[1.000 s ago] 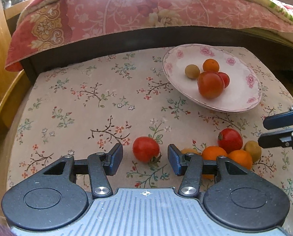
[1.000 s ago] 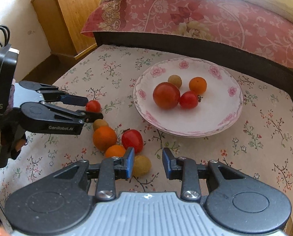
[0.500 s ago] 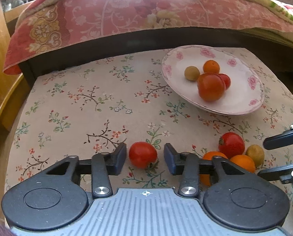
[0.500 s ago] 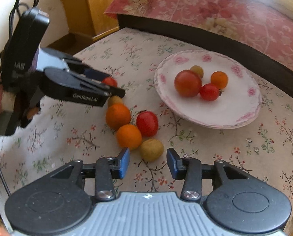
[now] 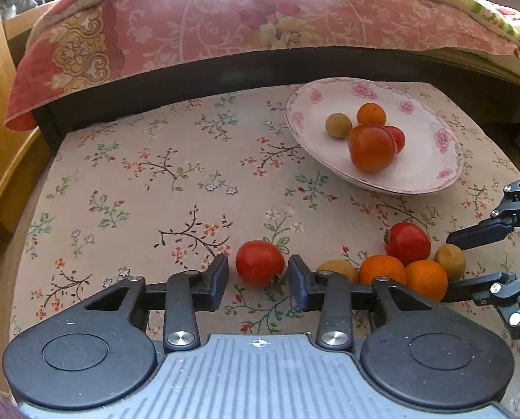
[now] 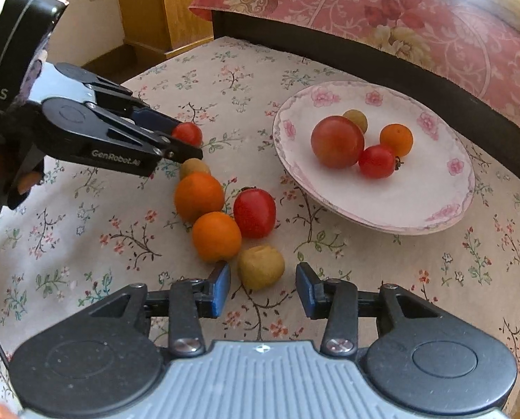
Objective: Organize fruits
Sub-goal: 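Move both open grippers back toward the remaining fruits beside the plate, then close the right gripper on a brown fruit while the left gripper grasps a red tomato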
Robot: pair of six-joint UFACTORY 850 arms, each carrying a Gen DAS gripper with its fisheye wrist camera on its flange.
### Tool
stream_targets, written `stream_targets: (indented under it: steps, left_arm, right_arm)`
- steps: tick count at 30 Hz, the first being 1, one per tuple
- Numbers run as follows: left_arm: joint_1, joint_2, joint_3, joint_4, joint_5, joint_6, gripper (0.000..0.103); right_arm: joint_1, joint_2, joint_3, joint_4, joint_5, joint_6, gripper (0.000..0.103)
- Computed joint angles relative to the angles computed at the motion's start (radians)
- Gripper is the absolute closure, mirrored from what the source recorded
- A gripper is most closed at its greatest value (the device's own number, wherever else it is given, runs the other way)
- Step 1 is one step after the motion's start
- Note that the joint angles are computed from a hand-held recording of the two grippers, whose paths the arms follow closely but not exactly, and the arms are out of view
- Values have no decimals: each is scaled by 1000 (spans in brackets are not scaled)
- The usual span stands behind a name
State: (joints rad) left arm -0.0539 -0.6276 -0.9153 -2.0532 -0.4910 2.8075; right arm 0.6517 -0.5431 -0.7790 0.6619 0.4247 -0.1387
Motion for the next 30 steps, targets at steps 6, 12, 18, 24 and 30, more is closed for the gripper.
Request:
stream_targets:
  steps: [6,12,18,24,30]
  left_arm:
    - [-7,-5,-4,-14,-5,13,54]
    - [-3,2,-2,45,2,-24,59]
    - [9,16,7,85,5,-39,62]
    - [13,21,14,68,9,-6,61]
    - [2,9,4,19,5,24,55]
  right_arm:
    - [13,-8,1,26,29,-35,59]
    - [2,10,15,37,12,-18,72]
    - [10,12,13,59,7,-33,72]
    - [14,26,22,69,-2,-42,72]
    - [26,20,26,110,15,-81,72]
